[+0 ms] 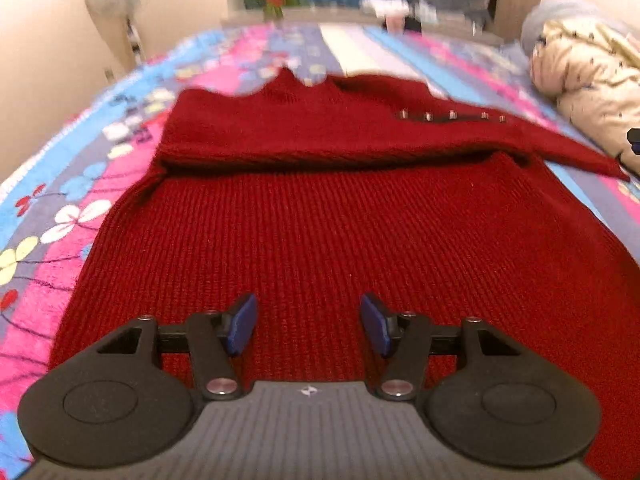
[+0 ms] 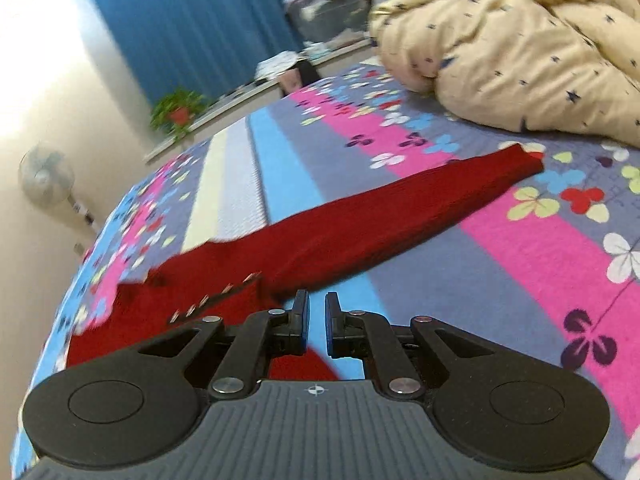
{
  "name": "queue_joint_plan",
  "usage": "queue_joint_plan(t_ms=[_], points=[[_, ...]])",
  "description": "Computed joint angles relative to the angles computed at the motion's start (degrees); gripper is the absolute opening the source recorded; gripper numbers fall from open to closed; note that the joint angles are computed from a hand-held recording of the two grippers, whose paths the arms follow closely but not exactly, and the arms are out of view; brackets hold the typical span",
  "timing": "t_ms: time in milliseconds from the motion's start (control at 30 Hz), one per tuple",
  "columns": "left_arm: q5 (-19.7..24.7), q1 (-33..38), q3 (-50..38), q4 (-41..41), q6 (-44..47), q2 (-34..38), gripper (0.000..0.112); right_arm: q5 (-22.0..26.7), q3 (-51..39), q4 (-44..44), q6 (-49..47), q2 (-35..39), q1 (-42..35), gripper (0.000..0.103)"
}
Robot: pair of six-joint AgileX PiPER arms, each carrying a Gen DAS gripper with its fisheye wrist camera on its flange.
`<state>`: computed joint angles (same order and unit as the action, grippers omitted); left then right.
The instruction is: Fold small clothes
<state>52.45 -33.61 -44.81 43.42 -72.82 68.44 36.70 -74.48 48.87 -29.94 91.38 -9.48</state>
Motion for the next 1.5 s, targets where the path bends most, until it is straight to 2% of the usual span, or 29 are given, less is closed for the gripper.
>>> queue_joint_plan(t_ms=[100, 167, 233, 300, 333, 367, 433, 500, 600, 700, 833, 1000, 1033, 1067, 1133, 1200, 1267, 1333, 1400, 1433, 1500], points=[[-0.4, 6.5, -3.8, -6.9, 16.9, -2.8, 0.065, -0.3, -4.4, -1.3, 4.4, 5.0, -1.1, 0.008], [-1.5, 9.1, -4.2, -6.1, 22.9, -5.1, 0.065, 0.3, -7.3, -2.0, 7.5, 8.2, -1.9, 0.008], [-5.7, 12.9, -3.4, -5.9, 26.7, -7.0, 0.066, 0.2, -10.3, -3.4, 10.7, 11.4, -2.1, 0.008], [-11.3, 16.2, -0.9, -4.6, 26.2, -8.5, 0.066, -1.0, -12.9, -5.1, 13.4, 14.4, -1.8, 0.01], [-13.1, 16.7, 0.2, -4.2, 24.9, -8.8, 0.066, -1.1, -14.5, -6.0, 14.8, 16.1, -1.8, 0.017], [-14.9, 18.1, 0.7, -5.6, 25.4, -8.4, 0.066, -1.6, -15.9, -6.6, 15.6, 17.6, -1.8, 0.029], [-15.5, 19.3, -0.5, -8.0, 25.7, -6.4, 0.066, -3.6, -17.9, -8.5, 18.4, 20.6, -1.7, 0.04], [-18.3, 20.0, -0.8, -7.9, 25.6, -5.6, 0.066, -5.2, -20.4, -10.7, 22.1, 23.7, -1.6, 0.041], [-20.3, 18.6, -0.2, -1.5, 23.0, -4.6, 0.066, -5.3, -25.4, -12.1, 27.3, 29.1, -2.0, 0.047], [-21.3, 19.6, 0.3, -0.6, 24.1, -3.7, 0.066, -5.2, -29.8, -10.2, 26.6, 34.1, -2.5, 0.047], [-23.4, 25.6, -0.7, -9.5, 30.0, -3.4, 0.066, -7.7, -33.6, -4.1, 20.1, 38.4, -3.0, 0.048], [-23.1, 27.9, -1.2, -10.0, 29.7, -2.8, 0.066, -6.0, -41.8, 1.3, 21.7, 44.4, -4.8, 0.045], [-22.8, 27.8, -1.3, -10.2, 29.8, -2.9, 0.066, -5.6, -43.4, 0.7, 23.1, 45.3, -4.9, 0.034], [-22.7, 27.8, -1.3, -10.4, 29.9, -2.9, 0.066, -5.7, -44.7, -1.1, 25.5, 46.0, -4.8, 0.018], [-22.6, 27.2, -1.2, -9.6, 29.3, -3.2, 0.066, -5.9, -46.0, -2.2, 28.0, 46.9, -4.8, 0.015], [-22.6, 27.0, -1.2, -9.6, 29.5, -3.4, 0.066, -6.3, -47.2, -7.3, 32.1, 46.9, -3.9, 0.014], [-22.4, 26.4, -1.3, -8.8, 28.6, -3.7, 0.066, -6.8, -48.8, -18.8, 38.1, 45.4, -1.5, 0.013], [-22.4, 26.4, -1.6, -9.1, 28.5, -4.0, 0.066, -10.5, -46.9, -30.2, 36.8, 41.1, 2.6, 0.013], [-22.5, 26.6, -1.8, -9.3, 28.9, -4.6, 0.066, -21.1, -38.6, -41.7, 30.6, 34.0, 8.9, 0.013], [-22.4, 26.6, -2.0, -9.4, 29.0, -4.8, 0.066, -25.9, -34.6, -45.1, 29.5, 31.0, 12.1, 0.013], [-22.2, 27.1, -2.2, -9.5, 29.0, -5.2, 0.066, -31.3, -28.6, -45.1, 22.2, 26.0, 19.3, 0.013]])
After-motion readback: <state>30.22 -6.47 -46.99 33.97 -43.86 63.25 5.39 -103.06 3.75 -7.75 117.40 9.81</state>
